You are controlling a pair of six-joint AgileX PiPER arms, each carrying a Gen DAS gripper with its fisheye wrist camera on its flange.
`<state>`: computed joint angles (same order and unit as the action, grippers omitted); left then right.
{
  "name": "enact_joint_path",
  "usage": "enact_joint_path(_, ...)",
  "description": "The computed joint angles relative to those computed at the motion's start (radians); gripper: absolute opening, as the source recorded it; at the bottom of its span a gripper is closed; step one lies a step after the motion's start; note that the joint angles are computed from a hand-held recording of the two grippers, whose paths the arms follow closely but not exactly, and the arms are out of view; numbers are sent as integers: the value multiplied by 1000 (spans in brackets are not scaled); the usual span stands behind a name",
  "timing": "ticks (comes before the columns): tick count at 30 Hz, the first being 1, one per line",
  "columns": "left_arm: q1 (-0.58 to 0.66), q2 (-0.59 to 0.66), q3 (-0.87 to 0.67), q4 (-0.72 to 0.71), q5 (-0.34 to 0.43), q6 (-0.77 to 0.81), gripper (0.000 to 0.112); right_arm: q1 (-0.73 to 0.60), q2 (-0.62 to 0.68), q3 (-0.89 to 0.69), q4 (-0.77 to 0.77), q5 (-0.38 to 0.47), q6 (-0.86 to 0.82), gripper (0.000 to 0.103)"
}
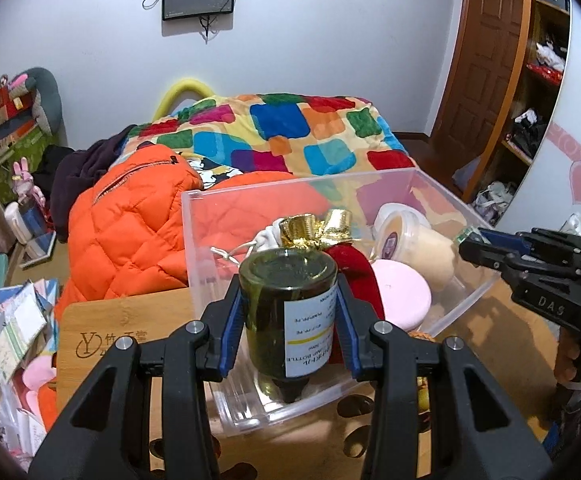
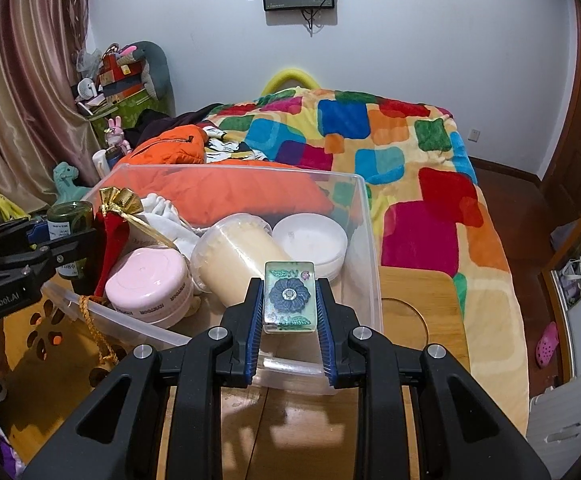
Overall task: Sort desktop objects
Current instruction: 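Lower the bottle and square box into the box and open both tools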
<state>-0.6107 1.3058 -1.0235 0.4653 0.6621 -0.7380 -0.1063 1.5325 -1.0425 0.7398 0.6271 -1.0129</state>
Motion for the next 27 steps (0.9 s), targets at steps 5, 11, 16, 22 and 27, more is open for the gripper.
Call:
enact_joint_path(5,-24,7,0,43,12,-37,41,5,-5,7,-5,-16,3,23)
enact_joint_path(11,-61,19,0,125,39,-108,46,9,-6,8,-10,-23,8,23)
enact_joint_path(16,-94,29,-4,169,67,-140,51,15,-6,-4,-48,-14,43,23)
enact_joint_path(22,-111,19,-7,179,95,-156,52,25,-33,8,-72,-14,45,25)
enact_joint_path(27,-122,-2,-10,180,116,-156,52,40,-75,42,-83,-37,36,30)
